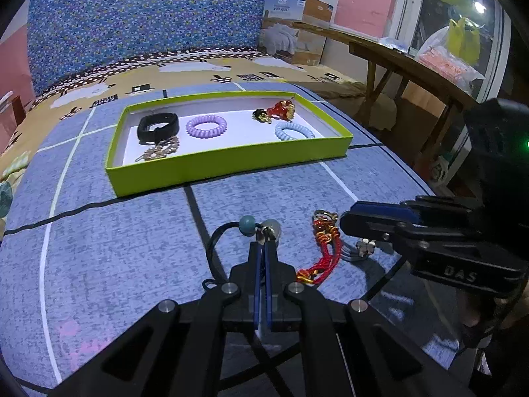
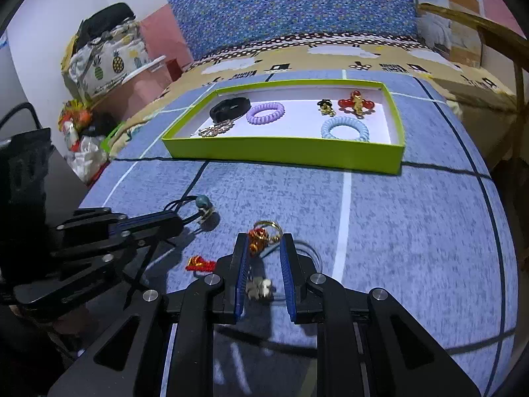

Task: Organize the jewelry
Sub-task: 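Grasp the black cord hair tie with teal bead with left tool while right tool grasps gold ring, then carry black cord hair tie and gold ring into the green tray and open both tools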

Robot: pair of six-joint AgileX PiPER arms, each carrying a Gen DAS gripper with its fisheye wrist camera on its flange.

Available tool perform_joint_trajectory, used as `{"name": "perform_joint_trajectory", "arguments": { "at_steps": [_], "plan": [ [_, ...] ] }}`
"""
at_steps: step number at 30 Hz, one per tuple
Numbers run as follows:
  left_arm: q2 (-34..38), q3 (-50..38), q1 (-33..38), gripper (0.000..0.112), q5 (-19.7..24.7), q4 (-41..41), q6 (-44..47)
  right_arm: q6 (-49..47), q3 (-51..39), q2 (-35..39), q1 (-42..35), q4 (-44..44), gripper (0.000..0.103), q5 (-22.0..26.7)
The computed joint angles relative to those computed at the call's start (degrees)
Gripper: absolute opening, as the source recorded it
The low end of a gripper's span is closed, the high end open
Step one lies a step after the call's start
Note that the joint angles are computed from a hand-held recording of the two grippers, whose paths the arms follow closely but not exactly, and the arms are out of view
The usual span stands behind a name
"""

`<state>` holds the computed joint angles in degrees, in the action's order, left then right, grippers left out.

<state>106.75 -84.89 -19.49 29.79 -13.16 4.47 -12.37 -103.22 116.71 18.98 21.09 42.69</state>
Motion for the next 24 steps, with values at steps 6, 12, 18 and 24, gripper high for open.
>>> {"name": "perform_joint_trajectory", "arguments": {
  "at_steps": [6,12,18,24],
  "plan": [
    [-0.58,0.99,0.90,0.002,-0.50,-1.71,1.40,1.32,-7.38,4.44,0.86,-3.35,0.040,4.77],
    [-0.66,1.35,1.60,0.002,-0.74,-3.36,2.82,2.26,-11.01,6.81,0.95,-4.48,0.041,7.05],
    [-0.65,1.55,2.18,0.002,-0.88,-4.81,4.07,3.36,-12.36,7.34,1.79,-7.44,0.036,7.88],
    [-0.56,1.48,2.58,0.002,-0.60,-5.99,5.02,3.74,-13.10,7.59,1.73,-7.57,0.024,8.44]
  ]
}}
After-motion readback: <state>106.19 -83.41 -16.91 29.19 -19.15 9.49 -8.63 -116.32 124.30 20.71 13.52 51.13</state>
